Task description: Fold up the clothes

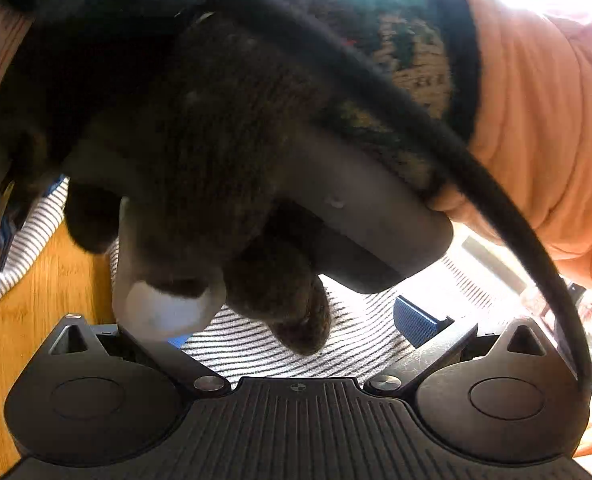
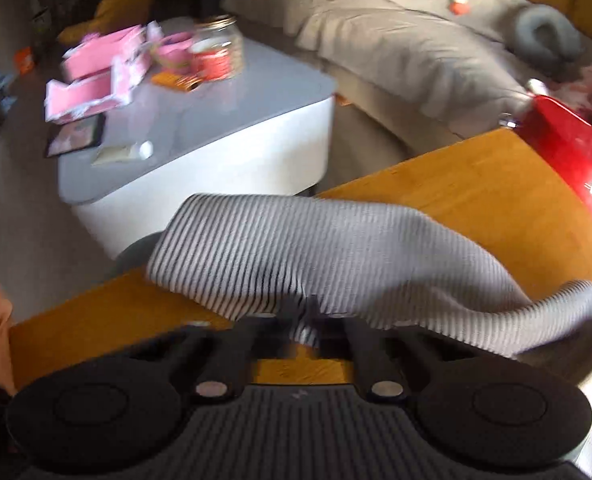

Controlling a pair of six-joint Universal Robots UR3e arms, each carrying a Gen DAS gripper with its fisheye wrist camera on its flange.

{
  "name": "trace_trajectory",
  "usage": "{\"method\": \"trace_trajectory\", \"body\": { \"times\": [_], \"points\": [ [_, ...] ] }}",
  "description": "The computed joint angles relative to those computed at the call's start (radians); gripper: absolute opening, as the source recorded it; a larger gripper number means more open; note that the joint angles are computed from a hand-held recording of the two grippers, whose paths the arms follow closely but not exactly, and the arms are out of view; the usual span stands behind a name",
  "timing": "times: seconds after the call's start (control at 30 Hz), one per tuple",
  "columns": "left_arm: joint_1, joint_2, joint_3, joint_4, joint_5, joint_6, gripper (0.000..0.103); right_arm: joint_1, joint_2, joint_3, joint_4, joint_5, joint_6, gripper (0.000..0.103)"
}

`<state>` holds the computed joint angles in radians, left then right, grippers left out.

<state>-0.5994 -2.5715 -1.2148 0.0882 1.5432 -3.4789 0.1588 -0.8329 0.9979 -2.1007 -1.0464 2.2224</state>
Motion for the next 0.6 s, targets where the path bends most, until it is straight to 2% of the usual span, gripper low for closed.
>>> {"method": "trace_trajectory", "body": {
  "times": [0.27,0.43,0.6],
  "points": [
    [0.014,0.012,-0.047,0.039,-0.019,-0.005,0.103,-0.105,-0.07,0.076,-0.138,0.079,0.091,0.002],
    [0.022,0.023,-0.08,0.061,-0.026,-0.001,0.103,-0.239,-0.117,0.079,-0.211,0.175,0.216,0.002],
    [0.033,0.031,-0.101,0.071,-0.033,0.009,0.103,-0.381,-0.138,0.082,-0.339,0.209,0.357,0.0]
  ]
}}
